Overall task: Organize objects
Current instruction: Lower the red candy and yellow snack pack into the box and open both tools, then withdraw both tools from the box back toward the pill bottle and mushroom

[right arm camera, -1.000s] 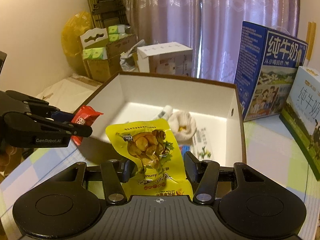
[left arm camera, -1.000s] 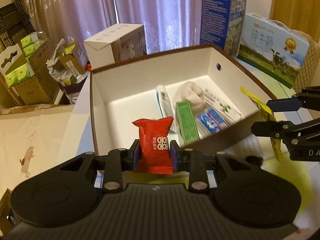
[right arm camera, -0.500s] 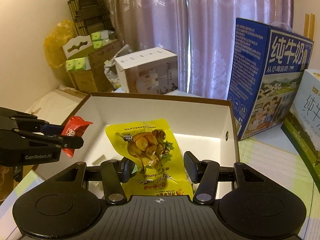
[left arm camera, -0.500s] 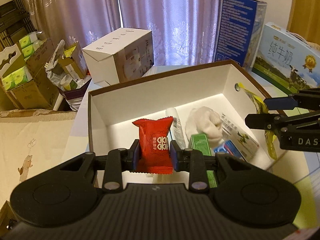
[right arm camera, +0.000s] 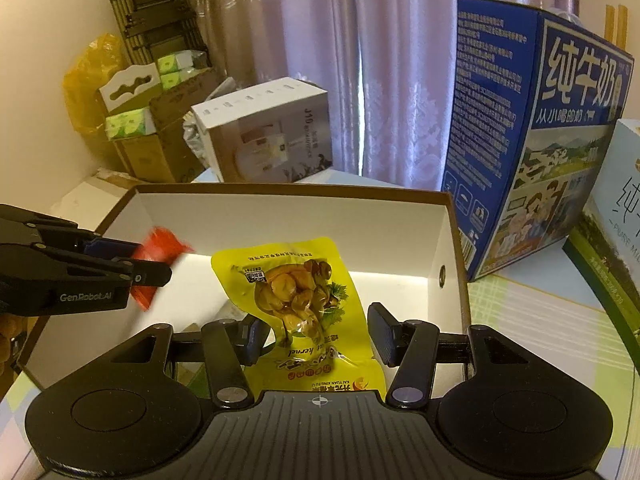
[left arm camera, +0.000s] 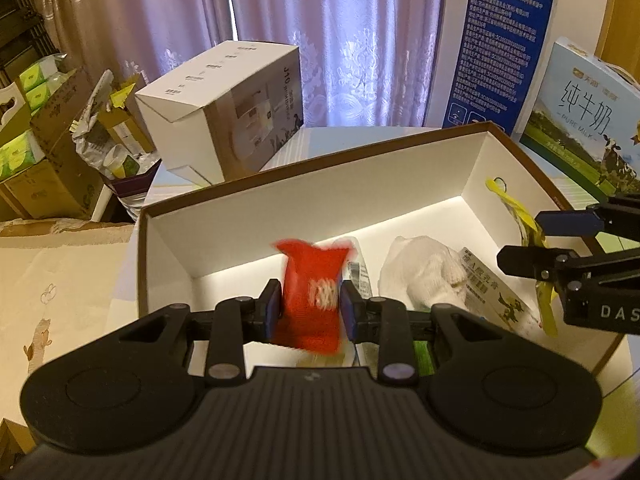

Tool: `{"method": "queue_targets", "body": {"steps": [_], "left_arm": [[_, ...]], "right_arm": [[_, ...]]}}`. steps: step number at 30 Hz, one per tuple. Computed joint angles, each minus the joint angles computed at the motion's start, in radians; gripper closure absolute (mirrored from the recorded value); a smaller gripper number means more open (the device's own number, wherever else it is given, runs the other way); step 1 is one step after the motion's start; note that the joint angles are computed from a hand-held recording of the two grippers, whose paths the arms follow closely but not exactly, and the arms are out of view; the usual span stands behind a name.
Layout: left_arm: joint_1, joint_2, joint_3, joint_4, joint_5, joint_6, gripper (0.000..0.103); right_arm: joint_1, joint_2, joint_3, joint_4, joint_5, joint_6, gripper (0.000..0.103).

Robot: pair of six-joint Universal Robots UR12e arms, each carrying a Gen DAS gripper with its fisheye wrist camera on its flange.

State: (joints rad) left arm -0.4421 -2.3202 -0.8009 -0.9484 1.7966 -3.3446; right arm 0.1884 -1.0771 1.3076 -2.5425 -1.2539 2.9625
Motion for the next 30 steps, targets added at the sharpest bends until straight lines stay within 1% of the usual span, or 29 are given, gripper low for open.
{"method": "queue_targets", "body": {"steps": [2, 3, 4, 6, 8, 10, 12, 14, 16, 17, 19, 20, 21, 25, 30], "left_arm": [[0.003, -0.009, 0.012, 0.005, -0.009, 0.004, 0.075], [0.004, -0.014, 0.018, 0.006, -0.012, 0.005, 0.068], [0.004, -0.017, 0.024, 0.008, -0.011, 0.005, 0.058], [0.006, -0.021, 0.027, 0.026, -0.013, 0.011, 0.049], [0.006, -0.025, 0.034, 0.025, -0.006, 0.015, 0.047], [0.007, -0.026, 0.037, 0.018, 0.002, 0.012, 0.042], [0.01, -0.022, 0.031, 0.011, 0.002, 0.003, 0.041], [0.012, -0.018, 0.025, 0.001, -0.001, -0.006, 0.039], [0.014, -0.013, 0.017, -0.003, -0.003, -0.017, 0.035], [0.014, -0.01, 0.013, -0.003, -0.004, -0.019, 0.034], [0.014, -0.004, 0.003, 0.004, -0.001, -0.021, 0.026], [0.014, -0.001, -0.002, 0.008, 0.001, -0.022, 0.025], [0.013, 0.004, -0.009, 0.013, 0.002, -0.023, 0.023], [0.011, 0.021, -0.032, 0.025, 0.003, -0.037, 0.021], [0.002, 0.053, -0.071, 0.035, 0.012, -0.05, 0.017]], "right_arm": [[-0.001, 0.004, -0.004, -0.003, -0.002, 0.009, 0.053], [-0.002, 0.006, -0.007, -0.002, -0.003, 0.012, 0.053], [-0.003, 0.008, -0.01, -0.003, -0.003, 0.014, 0.053], [-0.004, 0.01, -0.015, -0.002, -0.004, 0.016, 0.053], [-0.005, 0.012, -0.019, 0.002, 0.001, 0.016, 0.053], [-0.005, 0.015, -0.023, 0.006, 0.001, 0.018, 0.052], [-0.004, 0.017, -0.025, 0.005, 0.0, 0.021, 0.052], [-0.002, 0.021, -0.026, -0.013, -0.004, 0.028, 0.052], [0.003, 0.026, -0.029, -0.039, -0.027, 0.042, 0.051], [0.004, 0.028, -0.03, -0.054, -0.032, 0.047, 0.049], [0.003, 0.03, -0.027, -0.101, -0.037, 0.064, 0.042], [0.002, 0.029, -0.025, -0.118, -0.035, 0.074, 0.037], [0.0, 0.027, -0.023, -0.13, -0.03, 0.082, 0.035], [-0.006, 0.009, -0.007, -0.142, -0.027, 0.091, 0.034], [-0.017, -0.034, 0.042, -0.117, -0.009, 0.104, 0.033]]}}
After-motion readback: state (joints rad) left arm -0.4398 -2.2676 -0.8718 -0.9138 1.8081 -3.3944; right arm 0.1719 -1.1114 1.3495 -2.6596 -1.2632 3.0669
